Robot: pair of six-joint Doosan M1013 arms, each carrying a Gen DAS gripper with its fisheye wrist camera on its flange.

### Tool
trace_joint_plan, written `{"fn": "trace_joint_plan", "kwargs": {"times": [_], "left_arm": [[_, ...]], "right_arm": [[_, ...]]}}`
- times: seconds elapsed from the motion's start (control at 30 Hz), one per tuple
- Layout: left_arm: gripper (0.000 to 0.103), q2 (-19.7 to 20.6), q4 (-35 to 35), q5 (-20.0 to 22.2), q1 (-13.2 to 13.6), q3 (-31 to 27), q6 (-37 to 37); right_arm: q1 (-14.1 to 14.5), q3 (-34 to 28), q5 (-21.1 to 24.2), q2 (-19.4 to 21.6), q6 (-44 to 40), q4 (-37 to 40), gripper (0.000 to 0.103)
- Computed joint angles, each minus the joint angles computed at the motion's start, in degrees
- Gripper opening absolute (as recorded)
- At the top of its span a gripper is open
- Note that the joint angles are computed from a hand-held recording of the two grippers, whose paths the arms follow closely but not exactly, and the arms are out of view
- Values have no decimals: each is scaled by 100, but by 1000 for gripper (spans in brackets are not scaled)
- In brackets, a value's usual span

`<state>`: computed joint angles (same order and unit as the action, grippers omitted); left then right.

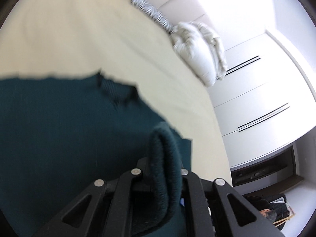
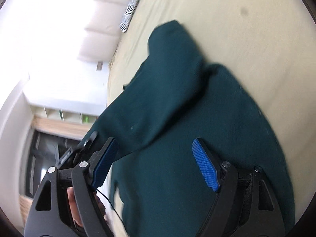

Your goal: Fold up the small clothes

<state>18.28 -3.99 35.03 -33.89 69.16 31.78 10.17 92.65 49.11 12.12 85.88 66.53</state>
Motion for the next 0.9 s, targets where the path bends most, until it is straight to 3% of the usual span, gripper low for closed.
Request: {"fn": "trace_joint_plan", "kwargs": {"times": [0.13, 0.37, 0.47, 0.63, 0.77, 0.9], "left_arm": [[9, 92, -93, 145, 152, -136, 261], [9, 87, -693, 198, 268, 228, 417], [11, -8, -868, -6, 324, 530, 349], [12, -52, -1373, -328, 368, 751, 498], [12, -107, -2403, -663, 393, 913, 1044], [12, -132, -2601, -625, 383, 891, 1173]], "right_arm": [[62, -328, -156, 296, 349, 27, 78], [-71, -364, -437, 407, 562, 348, 78], [-304, -85, -465, 153, 383, 440, 78], [-289, -55, -367, -27, 809, -173, 78], [-203, -269, -17, 2, 1397, -865, 78], [-159, -372, -203, 138, 1479, -769, 78]]}}
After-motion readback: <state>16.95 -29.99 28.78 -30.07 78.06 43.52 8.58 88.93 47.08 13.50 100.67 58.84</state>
